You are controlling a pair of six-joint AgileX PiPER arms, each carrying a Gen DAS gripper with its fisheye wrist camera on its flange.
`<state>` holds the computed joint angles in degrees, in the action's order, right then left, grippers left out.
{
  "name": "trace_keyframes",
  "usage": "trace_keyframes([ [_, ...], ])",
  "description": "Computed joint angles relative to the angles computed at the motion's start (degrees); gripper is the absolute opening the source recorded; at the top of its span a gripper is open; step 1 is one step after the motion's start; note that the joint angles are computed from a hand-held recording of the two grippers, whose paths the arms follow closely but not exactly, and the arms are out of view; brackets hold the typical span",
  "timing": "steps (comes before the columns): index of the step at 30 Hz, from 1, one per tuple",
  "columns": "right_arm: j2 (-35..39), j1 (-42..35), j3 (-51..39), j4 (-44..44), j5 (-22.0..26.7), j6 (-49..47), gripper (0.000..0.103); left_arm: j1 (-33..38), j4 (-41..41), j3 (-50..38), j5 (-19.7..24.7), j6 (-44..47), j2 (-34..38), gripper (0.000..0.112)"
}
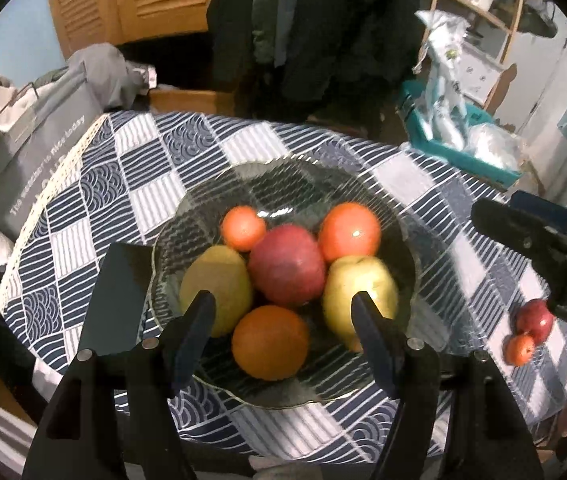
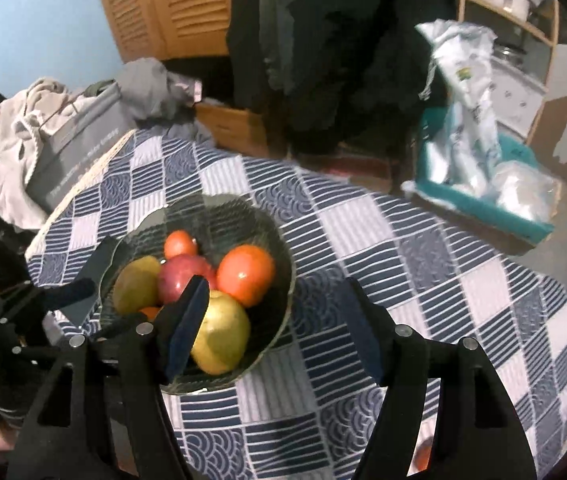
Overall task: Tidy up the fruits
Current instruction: 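Withdraw both grippers from the bowl toward the remaining apple and tangerine, then move right gripper toward the red apple while left gripper heads for the tangerine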
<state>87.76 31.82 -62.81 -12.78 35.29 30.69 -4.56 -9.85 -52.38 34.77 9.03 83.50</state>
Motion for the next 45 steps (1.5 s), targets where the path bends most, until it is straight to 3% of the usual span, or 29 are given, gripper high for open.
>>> trace_keyframes([
  [12, -10.0, 0.5, 2.9, -10.8, 6.0, 8.1, 0.07, -7.0, 2.8, -2.1, 0.4, -4.6, -6.8, 0.072],
  [24, -19.9, 1.4, 5.2, -16.5, 11.2, 12.4, 0.079, -12.4, 6.9, -4.7, 1.8, -10.0, -11.8, 0.078],
  [31, -24.7, 1.0, 7.3, -18.9, 13.3, 13.9, 0.086, -17.0, 11.7, -6.2, 2.4, -15.0, -13.1, 0.081],
  [45, -32.7, -0.6, 10.1, -21.2, 18.5, 13.2, 0.087, -24.5, 17.8, -9.3, 3.8, -23.1, -12.5, 0.087],
])
